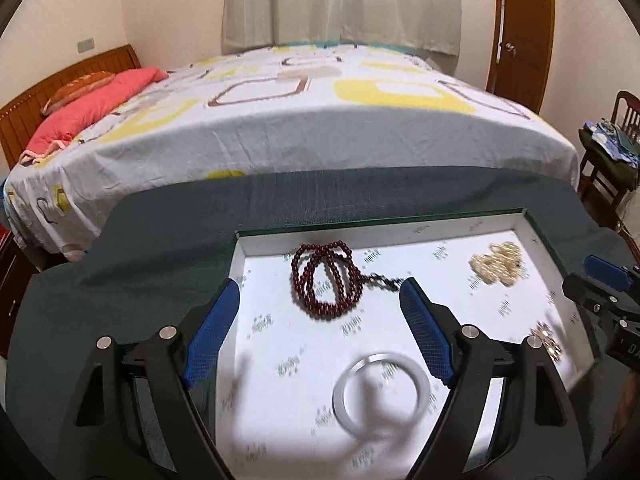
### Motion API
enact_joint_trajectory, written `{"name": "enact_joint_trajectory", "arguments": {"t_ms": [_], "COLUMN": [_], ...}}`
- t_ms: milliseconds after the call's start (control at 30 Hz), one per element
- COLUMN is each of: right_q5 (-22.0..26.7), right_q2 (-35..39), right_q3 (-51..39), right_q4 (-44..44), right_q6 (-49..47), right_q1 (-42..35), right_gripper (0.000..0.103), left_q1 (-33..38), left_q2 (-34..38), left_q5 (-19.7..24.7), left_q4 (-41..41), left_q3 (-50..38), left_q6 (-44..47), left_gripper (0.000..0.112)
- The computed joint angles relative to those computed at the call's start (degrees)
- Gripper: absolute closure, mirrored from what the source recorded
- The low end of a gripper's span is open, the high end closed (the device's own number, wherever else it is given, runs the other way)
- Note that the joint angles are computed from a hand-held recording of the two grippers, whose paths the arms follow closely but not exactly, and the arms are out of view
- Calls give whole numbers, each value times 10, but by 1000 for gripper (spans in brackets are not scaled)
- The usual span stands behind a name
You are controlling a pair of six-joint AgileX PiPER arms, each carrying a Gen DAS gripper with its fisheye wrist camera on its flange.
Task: Organize jewelry
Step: 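Open both tools to drop the bead strand and pearl necklace in the box, then withdraw both tools and lower the left tool toward the black pendant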
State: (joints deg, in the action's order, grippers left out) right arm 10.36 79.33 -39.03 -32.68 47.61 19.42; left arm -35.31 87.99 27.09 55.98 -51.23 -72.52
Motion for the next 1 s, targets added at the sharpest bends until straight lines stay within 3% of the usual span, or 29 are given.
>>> {"name": "enact_joint_trajectory", "arguments": {"t_ms": [267, 433, 500, 767, 900, 1000], "right_q5": [69, 138, 186, 305, 359, 388], "right_q2": [-115, -175, -200, -260, -282, -291], "right_q3": [81, 127, 150, 207, 230, 240], "right_q4": [-179, -236, -270, -260, -243, -234], "right_q6": [219, 321, 384, 473, 518, 545], "right_q1": [96, 183, 241, 398, 478, 522], "right_gripper": [44, 44, 44, 44, 44, 44], "left_q1": [-88, -164, -197, -350, -395, -404], "left_q2": [-113, -177, -195, -220, -212, -196], "left_q5": [68, 139, 166, 258, 265, 254], "left_q4": [36, 33, 30, -5, -16, -12], "left_q3": [96, 148, 167, 226, 250, 262], "left_q6": [-93, -145, -167, -261, -314, -341], "left_gripper": [32, 32, 32, 32, 34, 43]}}
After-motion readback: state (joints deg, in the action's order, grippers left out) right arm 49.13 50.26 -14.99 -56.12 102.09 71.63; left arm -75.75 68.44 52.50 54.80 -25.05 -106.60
